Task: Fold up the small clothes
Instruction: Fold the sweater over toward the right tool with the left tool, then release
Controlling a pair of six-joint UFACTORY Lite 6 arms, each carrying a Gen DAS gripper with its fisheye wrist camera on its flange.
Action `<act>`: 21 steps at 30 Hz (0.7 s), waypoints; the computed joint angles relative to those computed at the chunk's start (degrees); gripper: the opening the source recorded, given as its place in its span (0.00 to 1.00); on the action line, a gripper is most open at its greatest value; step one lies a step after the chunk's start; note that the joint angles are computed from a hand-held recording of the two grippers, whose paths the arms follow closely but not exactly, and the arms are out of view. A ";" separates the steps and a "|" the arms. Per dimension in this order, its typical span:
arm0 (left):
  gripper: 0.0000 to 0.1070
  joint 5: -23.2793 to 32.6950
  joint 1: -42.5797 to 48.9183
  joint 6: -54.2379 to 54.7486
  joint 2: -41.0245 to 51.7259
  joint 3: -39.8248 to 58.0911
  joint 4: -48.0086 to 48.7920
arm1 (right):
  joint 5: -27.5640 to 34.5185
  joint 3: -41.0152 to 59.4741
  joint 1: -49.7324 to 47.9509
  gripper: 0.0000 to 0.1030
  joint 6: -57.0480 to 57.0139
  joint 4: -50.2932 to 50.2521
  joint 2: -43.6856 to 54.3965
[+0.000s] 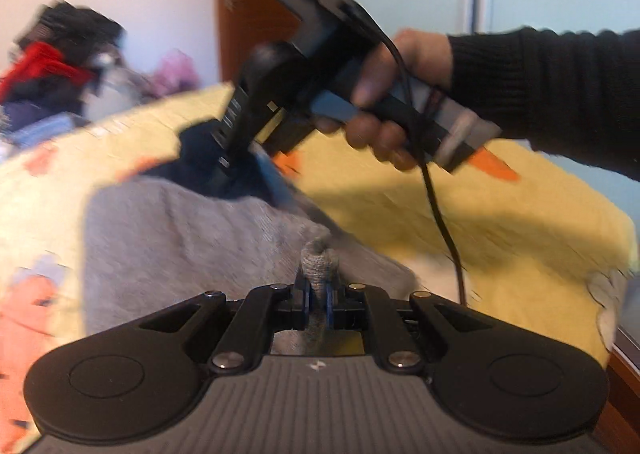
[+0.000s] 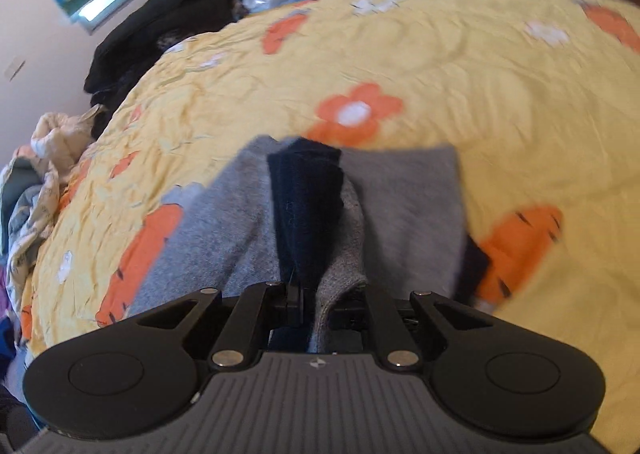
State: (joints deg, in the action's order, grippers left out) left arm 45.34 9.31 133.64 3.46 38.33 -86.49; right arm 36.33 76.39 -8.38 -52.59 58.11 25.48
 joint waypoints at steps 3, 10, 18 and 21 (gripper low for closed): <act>0.08 5.98 2.85 -3.93 2.28 3.45 7.08 | 1.56 -4.09 -4.17 0.39 -5.72 10.08 0.04; 0.20 15.19 18.09 1.26 3.99 9.15 10.18 | -1.91 -12.75 -8.80 0.54 -15.86 22.31 -8.49; 0.55 10.43 17.75 23.91 2.94 2.76 4.11 | -4.07 -4.15 -5.09 0.54 -8.89 13.99 -1.58; 0.56 6.66 11.63 38.44 0.27 -4.90 -5.19 | -4.39 0.22 -3.73 0.53 -4.10 10.26 2.91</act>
State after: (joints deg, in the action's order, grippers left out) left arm 52.01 20.94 172.08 3.73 33.43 -91.69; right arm 31.94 76.61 -12.11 -56.69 68.37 28.39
